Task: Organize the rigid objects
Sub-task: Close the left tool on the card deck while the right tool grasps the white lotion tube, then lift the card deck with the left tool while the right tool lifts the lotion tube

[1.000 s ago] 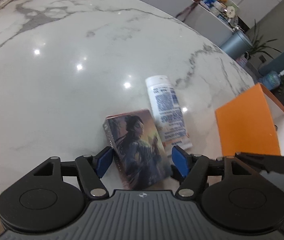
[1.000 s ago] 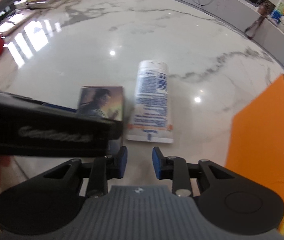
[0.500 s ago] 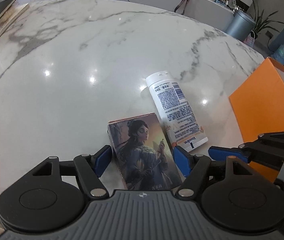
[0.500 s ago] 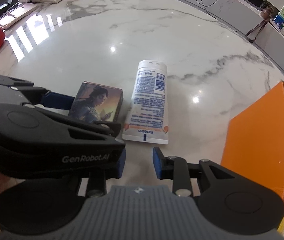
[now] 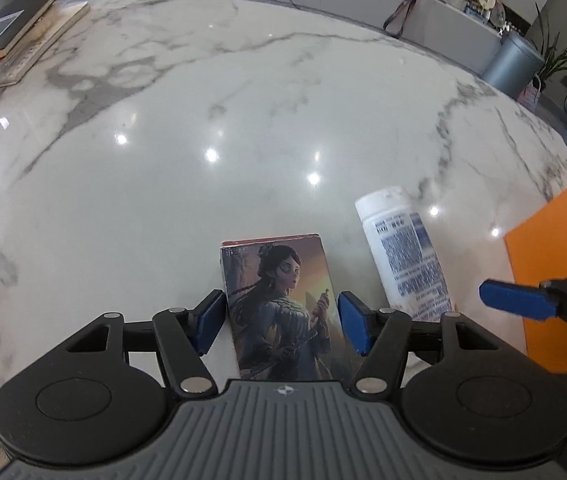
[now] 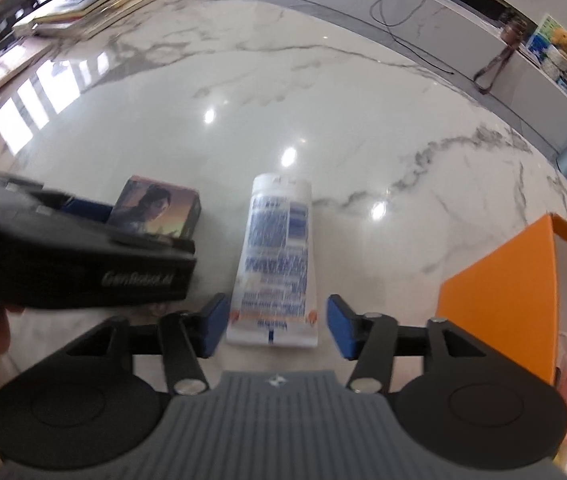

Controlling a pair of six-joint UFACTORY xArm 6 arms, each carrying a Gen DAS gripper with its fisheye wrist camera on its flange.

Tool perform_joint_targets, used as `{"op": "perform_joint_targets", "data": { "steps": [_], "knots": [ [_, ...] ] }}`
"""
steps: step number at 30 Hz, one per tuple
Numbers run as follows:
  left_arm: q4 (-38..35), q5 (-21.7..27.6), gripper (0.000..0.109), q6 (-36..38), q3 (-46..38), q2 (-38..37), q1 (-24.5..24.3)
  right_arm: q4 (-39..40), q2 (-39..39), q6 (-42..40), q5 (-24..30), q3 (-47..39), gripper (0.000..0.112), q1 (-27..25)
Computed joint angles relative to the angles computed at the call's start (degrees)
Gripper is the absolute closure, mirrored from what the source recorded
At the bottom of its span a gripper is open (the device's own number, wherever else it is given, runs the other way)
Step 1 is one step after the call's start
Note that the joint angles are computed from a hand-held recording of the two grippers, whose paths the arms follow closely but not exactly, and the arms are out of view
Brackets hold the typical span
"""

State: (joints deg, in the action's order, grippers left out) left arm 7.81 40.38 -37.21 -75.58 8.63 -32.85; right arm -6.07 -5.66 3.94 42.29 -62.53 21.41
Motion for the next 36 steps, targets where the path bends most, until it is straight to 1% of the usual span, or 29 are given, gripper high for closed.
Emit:
{"op": "perform_joint_targets", "data": {
  "steps": [3, 7, 11, 17, 20, 21, 23, 25, 26, 27, 28, 33, 36],
  "knots": [
    [1.75, -2.35, 0.037, -1.88, 1.38, -0.47, 0.44, 0.31, 2.33, 1.19, -0.14, -1.88, 0.05, -0.01],
    [3.08, -3.07, 0.037, -3.53, 1.51, -0.37, 0.8, 1.34, 3.95, 1.53, -1.13, -2.73, 0.049, -0.02],
    [4.49, -4.16, 0.035, -4.9, 1.95, -0.35, 1.0, 1.72, 5.11, 1.08, -1.9, -3.24, 0.042, -0.37],
    [7.24, -4.7, 0.034, -6.16, 1.71, 0.19, 0.91, 3.72, 7.52, -0.96, -2.37, -4.52, 0.042, -1.1],
    [8.06, -4.92, 0.034, -7.46, 1.89, 0.13, 1.12, 5.94, 7.76, -2.55, -4.62, -3.7, 0.041, -1.35],
    [8.16, -5.07, 0.037, -7.62, 1.89, 0.18, 1.2, 6.8, 7.92, -3.1, -5.1, -3.61, 0.04, -1.46],
    [8.31, -5.4, 0.038, -7.87, 2.02, 0.16, 1.28, 7.44, 8.03, -4.09, -6.66, -3.12, 0.039, -1.48],
    [8.51, -5.46, 0.038, -7.93, 2.07, 0.14, 1.25, 7.98, 8.08, -4.9, -7.21, -2.99, 0.041, -1.46],
    [8.64, -5.41, 0.038, -7.88, 2.03, 0.17, 1.24, 8.24, 8.0, -5.48, -7.4, -2.9, 0.047, -1.41],
    [8.76, -5.38, 0.038, -7.81, 2.03, 0.16, 1.2, 8.61, 7.66, -6.32, -7.8, -2.53, 0.058, -1.36],
    [8.91, -5.37, 0.038, -7.92, 2.03, 0.16, 1.16, 8.28, 7.46, -6.29, -7.77, -2.47, 0.062, -1.33],
    [8.99, -5.67, 0.039, -7.76, 2.31, 0.02, 1.24, 7.22, 7.05, -3.62, -5.43, -2.95, 0.064, -1.47],
    [8.72, -5.86, 0.039, -7.54, 2.67, -0.26, 1.28, 3.95, 5.6, 0.34, -5.05, -1.66, 0.064, -1.49]
  ]
}}
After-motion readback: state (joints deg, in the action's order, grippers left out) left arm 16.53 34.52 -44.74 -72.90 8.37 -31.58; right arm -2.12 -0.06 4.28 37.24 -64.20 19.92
